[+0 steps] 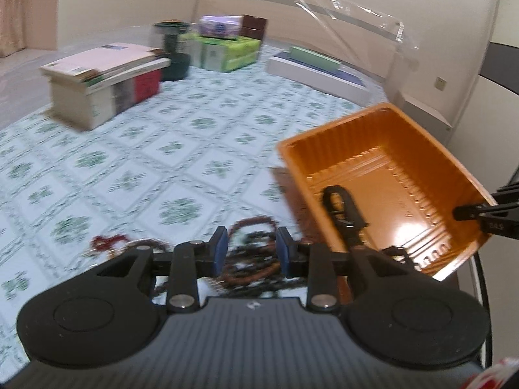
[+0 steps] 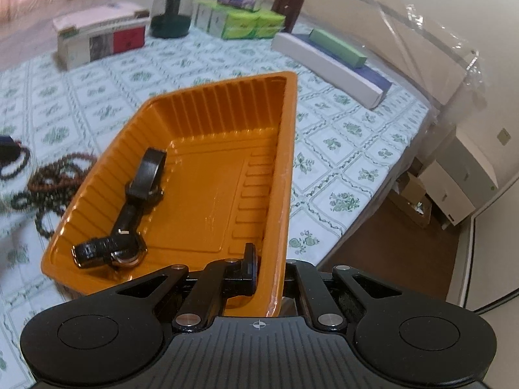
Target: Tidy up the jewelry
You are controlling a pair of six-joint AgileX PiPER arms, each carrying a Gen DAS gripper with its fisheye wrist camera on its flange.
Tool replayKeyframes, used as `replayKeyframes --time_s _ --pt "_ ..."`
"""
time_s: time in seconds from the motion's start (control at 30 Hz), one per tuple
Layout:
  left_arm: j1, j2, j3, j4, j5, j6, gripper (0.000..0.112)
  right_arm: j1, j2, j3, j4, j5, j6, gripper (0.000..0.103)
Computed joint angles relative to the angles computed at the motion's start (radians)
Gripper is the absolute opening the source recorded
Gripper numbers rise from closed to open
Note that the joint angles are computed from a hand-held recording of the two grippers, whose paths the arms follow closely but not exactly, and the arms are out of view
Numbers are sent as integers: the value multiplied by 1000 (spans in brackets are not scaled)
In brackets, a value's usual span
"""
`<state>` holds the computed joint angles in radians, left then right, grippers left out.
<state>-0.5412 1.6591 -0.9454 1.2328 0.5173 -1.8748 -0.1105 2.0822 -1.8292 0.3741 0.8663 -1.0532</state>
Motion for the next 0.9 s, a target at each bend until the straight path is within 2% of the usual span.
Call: replayKeyframes --time_s 0.3,0.53,0.8,0.9 --pt "3 -100 168 13 88 -105 33 31 28 -56 -99 36 34 4" --pt "-18 -143 255 -21 165 -104 34 38 27 -53 -114 28 37 4" --pt "32 -108 277 27 111 -158 34 38 25 -50 -114 26 37 4" --pt "47 -80 262 63 132 -160 34 38 27 -57 -117 33 40 4"
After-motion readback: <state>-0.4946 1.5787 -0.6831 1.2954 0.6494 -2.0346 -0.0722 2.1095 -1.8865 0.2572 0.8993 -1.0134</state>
